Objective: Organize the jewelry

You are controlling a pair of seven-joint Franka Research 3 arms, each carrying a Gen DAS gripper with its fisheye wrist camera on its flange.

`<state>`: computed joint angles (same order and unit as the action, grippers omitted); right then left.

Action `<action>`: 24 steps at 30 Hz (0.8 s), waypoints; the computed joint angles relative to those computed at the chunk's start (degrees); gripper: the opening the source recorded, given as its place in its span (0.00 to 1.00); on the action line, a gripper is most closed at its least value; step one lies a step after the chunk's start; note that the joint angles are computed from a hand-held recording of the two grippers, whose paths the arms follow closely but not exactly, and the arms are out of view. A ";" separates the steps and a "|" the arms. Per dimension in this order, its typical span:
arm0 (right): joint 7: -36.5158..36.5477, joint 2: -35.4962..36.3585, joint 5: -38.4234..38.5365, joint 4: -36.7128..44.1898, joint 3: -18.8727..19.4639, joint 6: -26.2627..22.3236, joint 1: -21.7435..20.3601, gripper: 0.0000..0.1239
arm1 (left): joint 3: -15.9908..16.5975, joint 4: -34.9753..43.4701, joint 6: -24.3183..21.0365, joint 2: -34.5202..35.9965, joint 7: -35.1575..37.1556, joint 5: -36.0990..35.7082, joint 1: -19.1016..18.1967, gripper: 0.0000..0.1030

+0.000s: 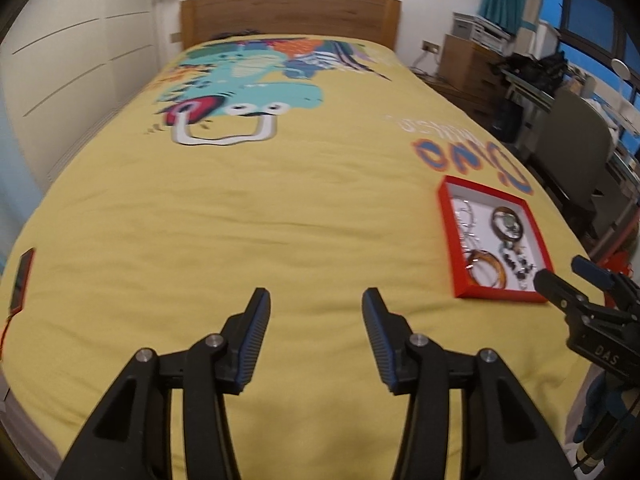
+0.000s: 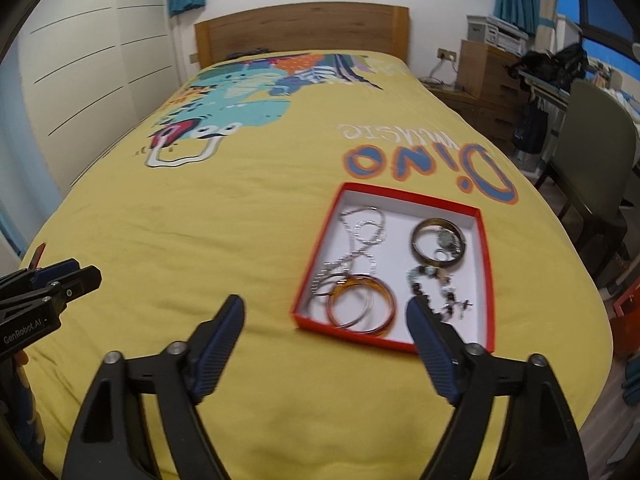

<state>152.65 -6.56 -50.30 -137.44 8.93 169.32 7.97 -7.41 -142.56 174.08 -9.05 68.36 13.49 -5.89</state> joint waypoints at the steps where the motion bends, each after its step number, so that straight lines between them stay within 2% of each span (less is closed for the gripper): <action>1: 0.59 -0.13 -0.37 -0.01 0.39 -0.06 0.20 0.71 | -0.37 -0.93 0.18 -1.02 -1.00 1.24 1.05 0.45; 7: 5.05 -1.29 -4.01 -0.55 2.57 -1.65 1.66 0.80 | -1.28 -6.28 1.32 -6.70 -4.23 5.94 5.40 0.47; 9: 6.23 -1.90 -5.32 -0.87 3.01 -2.46 1.95 0.82 | -0.25 -7.89 1.54 -8.20 -3.88 5.99 5.16 0.47; 13: 9.20 -2.83 -9.06 -1.09 3.64 -4.52 2.29 0.83 | -0.30 -9.99 1.94 -10.08 -4.68 7.00 6.78 0.48; 21: 12.53 -3.46 -10.48 -2.41 3.15 -5.90 2.89 0.83 | -0.93 -11.90 2.03 -11.26 -6.19 9.09 10.58 0.55; 24: 12.34 -2.91 -10.22 -2.65 2.86 -6.09 3.16 0.83 | 0.94 -12.03 1.72 -10.69 -4.99 8.12 9.11 0.55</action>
<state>164.99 -9.47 -60.52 -140.10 11.79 163.22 11.13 -6.47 -154.59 175.80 -19.73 63.36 21.61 3.22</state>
